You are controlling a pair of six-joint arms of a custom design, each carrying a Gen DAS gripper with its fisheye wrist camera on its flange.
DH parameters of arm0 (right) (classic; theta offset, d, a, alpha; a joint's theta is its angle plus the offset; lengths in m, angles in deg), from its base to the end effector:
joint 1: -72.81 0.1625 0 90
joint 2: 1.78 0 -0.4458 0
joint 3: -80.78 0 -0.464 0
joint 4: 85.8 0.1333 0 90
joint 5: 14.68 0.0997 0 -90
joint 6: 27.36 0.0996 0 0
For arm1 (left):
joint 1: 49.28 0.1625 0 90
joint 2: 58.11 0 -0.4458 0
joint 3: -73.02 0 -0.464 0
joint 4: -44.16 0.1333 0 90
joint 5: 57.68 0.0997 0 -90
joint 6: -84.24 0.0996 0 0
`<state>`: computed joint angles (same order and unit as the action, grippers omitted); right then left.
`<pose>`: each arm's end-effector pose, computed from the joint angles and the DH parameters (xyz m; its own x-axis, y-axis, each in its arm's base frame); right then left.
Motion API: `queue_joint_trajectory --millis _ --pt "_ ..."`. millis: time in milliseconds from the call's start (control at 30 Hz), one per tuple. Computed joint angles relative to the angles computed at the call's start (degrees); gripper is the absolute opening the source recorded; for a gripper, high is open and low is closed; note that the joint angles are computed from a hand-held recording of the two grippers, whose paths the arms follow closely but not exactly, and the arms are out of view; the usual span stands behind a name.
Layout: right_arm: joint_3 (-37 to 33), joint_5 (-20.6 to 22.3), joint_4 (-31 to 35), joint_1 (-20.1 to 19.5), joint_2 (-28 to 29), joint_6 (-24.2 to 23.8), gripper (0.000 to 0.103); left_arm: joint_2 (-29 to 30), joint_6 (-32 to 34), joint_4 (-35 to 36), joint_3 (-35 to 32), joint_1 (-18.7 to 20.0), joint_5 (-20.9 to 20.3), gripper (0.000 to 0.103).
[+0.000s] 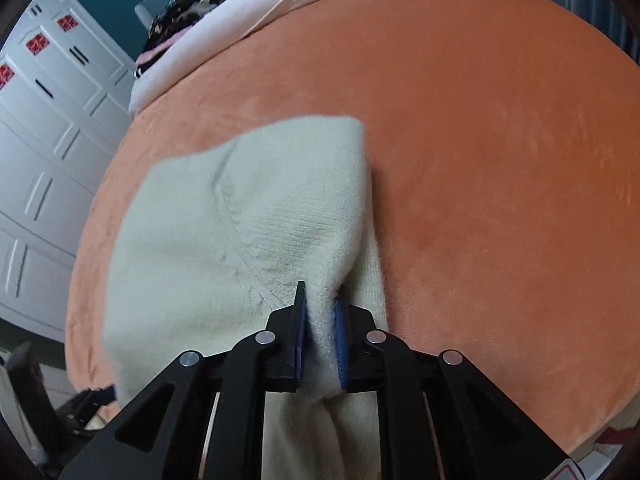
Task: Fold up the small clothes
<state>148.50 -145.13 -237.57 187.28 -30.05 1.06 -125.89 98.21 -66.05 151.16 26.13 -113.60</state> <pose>0.4237 -0.7652 0.0466 -0.8813 0.3207 0.3471 0.0412 0.7838 -0.6197 -0.0027 -0.7612 0.4275 -0.7414 0.3426 -0.5771 0.4402 0.8973 -0.0327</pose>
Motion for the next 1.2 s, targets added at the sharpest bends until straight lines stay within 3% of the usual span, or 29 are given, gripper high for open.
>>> queue_joint_trajectory --millis 133,233,267,300,500,633,733,800,867,967,1100,1200 --pt "0.2 -7.6 -4.4 4.0 0.2 -4.2 0.015 -1.0 0.9 -1.3 1.6 -0.5 0.7 0.078" --pt "0.9 -6.2 1.1 4.2 0.3 -3.1 0.014 -1.1 0.3 -0.9 1.4 -0.6 0.7 0.079" --pt "0.9 -6.2 4.6 3.7 0.7 -1.5 0.006 -1.1 0.3 -1.0 1.5 -0.5 0.7 0.079" --pt "1.6 -6.0 6.0 3.0 0.9 -0.5 0.006 -1.2 0.3 -0.9 1.6 -0.6 0.7 0.079" --pt "2.1 -6.8 2.6 4.2 -0.3 -0.3 0.007 -2.0 0.5 -1.5 2.5 -1.0 1.3 0.079" --pt "2.1 -5.2 6.3 3.2 0.5 2.4 0.005 -2.2 0.2 -1.5 2.9 -1.1 1.5 0.079" --pt "1.9 -7.1 6.9 4.4 0.3 1.5 0.007 -2.8 0.8 -1.0 2.8 -1.1 0.8 0.078" --pt "4.4 -6.3 1.7 4.8 -1.1 1.0 0.015 -3.2 0.0 0.2 2.0 -0.8 -2.0 0.083" --pt "6.1 -7.6 -1.3 5.2 -2.0 1.8 0.036 -3.8 -0.7 0.2 1.0 -0.4 -6.0 0.088" --pt "9.0 -9.3 -4.2 5.0 -3.6 3.6 0.054 -2.8 -2.9 1.5 -2.4 0.5 -13.0 0.093" --pt "11.2 -2.0 -6.2 2.1 -5.5 5.4 0.063 2.7 -10.4 5.3 -10.6 3.3 -22.1 0.096" --pt "11.4 3.8 -8.0 -0.2 -5.3 4.9 0.07 6.6 -14.9 6.0 -15.0 4.7 -23.6 0.096"
